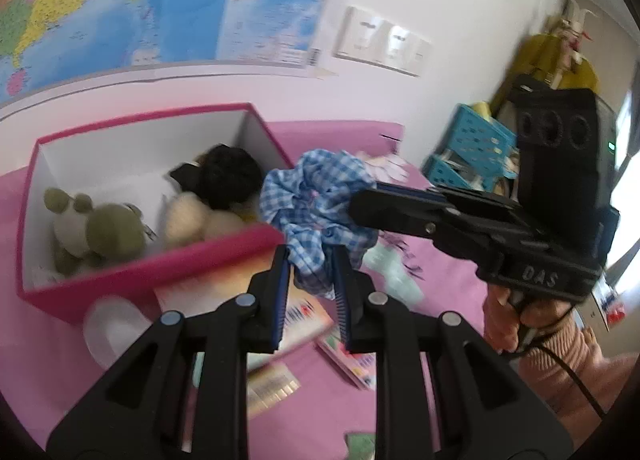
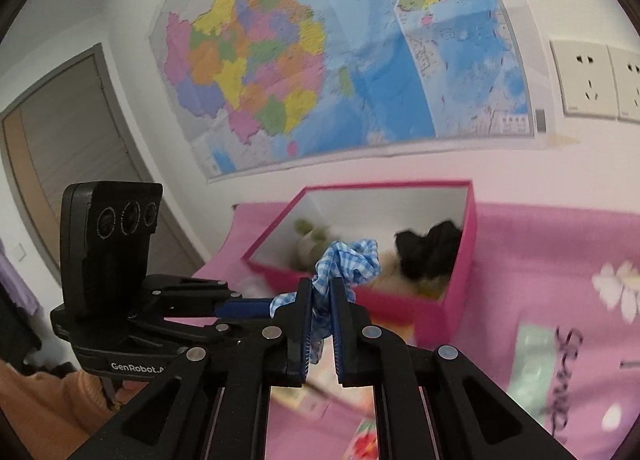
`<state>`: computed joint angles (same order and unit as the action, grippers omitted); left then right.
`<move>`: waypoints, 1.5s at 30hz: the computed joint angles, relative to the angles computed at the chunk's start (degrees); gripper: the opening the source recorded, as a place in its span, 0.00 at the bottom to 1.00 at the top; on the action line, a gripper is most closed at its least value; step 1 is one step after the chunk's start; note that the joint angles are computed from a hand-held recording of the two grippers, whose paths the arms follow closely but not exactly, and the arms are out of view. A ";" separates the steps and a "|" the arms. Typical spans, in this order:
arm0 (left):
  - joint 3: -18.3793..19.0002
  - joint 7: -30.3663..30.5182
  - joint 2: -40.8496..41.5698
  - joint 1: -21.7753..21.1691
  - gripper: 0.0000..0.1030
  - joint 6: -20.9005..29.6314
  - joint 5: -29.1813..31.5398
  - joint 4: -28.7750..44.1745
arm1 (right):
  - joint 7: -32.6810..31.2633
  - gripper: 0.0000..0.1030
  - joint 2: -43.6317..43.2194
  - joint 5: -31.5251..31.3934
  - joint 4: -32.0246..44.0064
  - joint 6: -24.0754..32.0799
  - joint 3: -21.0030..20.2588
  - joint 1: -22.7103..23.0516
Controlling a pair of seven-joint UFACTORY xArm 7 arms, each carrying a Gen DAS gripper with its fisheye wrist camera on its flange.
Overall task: Organize soft objects
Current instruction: 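Carry the gingham scrunchie into the pink box and release it, then move the left gripper back and grasp the green-and-white wipe packet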
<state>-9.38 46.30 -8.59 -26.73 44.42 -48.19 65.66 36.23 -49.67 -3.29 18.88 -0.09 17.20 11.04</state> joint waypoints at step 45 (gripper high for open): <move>5.89 12.60 -17.38 -1.98 0.43 3.84 -0.57 -19.36 | 3.96 0.49 -15.45 2.00 -9.83 19.12 -2.58 15.06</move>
